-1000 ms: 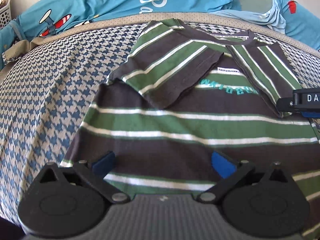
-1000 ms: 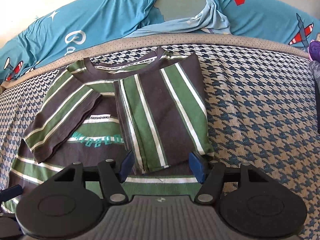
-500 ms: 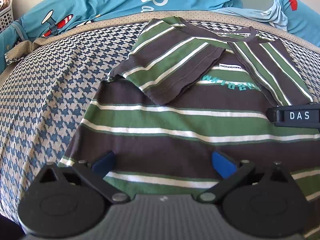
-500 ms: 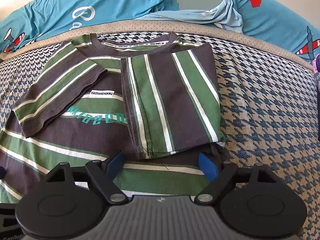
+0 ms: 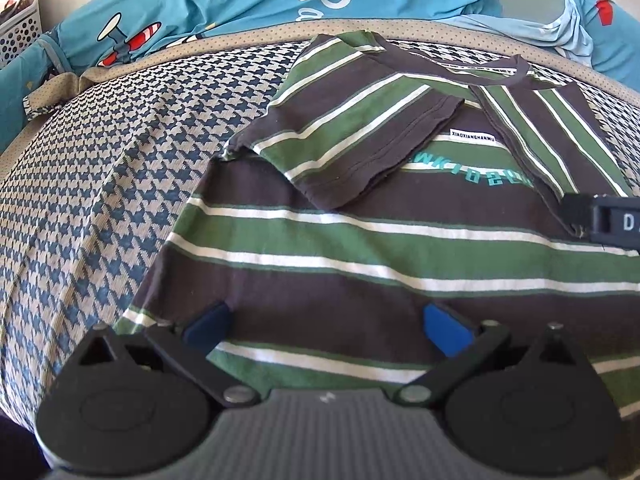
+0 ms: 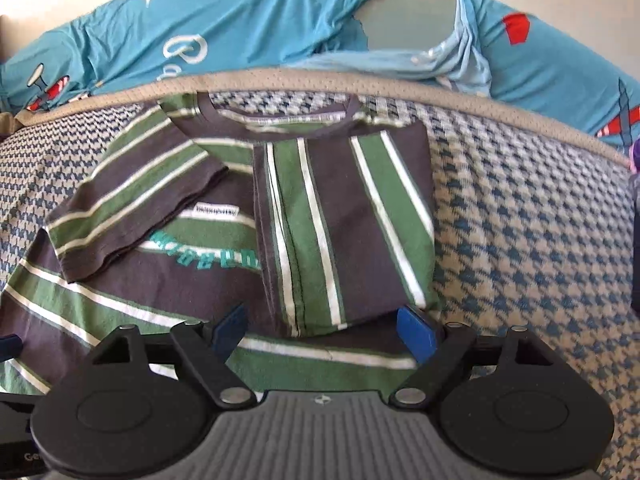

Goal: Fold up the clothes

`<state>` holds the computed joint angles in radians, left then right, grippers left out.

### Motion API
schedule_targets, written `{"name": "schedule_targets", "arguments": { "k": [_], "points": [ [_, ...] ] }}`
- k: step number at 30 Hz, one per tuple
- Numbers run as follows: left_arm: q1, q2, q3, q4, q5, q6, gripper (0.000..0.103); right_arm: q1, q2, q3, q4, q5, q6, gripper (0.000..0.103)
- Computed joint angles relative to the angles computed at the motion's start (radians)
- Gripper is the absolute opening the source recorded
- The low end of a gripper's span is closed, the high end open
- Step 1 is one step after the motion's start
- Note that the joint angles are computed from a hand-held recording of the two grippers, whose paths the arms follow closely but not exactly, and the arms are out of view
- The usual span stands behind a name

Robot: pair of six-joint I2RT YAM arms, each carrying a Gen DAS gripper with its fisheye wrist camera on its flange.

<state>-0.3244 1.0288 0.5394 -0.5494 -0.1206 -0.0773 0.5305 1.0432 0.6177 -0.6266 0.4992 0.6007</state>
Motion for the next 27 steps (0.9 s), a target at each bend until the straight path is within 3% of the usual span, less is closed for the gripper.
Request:
{"name": "schedule_targets", "arguments": {
  "k": [5,13,19,27],
  "points": [
    [0.008,0.006,0.036,-0.061,0.005,-0.03,0.103,-0.037,-0.015,0.001,-0.008,0.012,0.013,0.082],
    [-0.004,-0.151,0.003,-0.16,-0.022,-0.016,0.103,-0.263,-0.14,-0.026,-0.022,-0.14,0.0,0.082],
    [0.074,-0.162,-0.004,-0.163,0.005,0.031,0.103,-0.56,-0.264,-0.047,0.009,-0.371,-0.153,0.082],
    [0.136,-0.123,-0.002,-0.148,0.057,0.04,0.103,-0.862,-0.225,-0.062,0.078,-0.654,-0.276,0.082]
  ]
}}
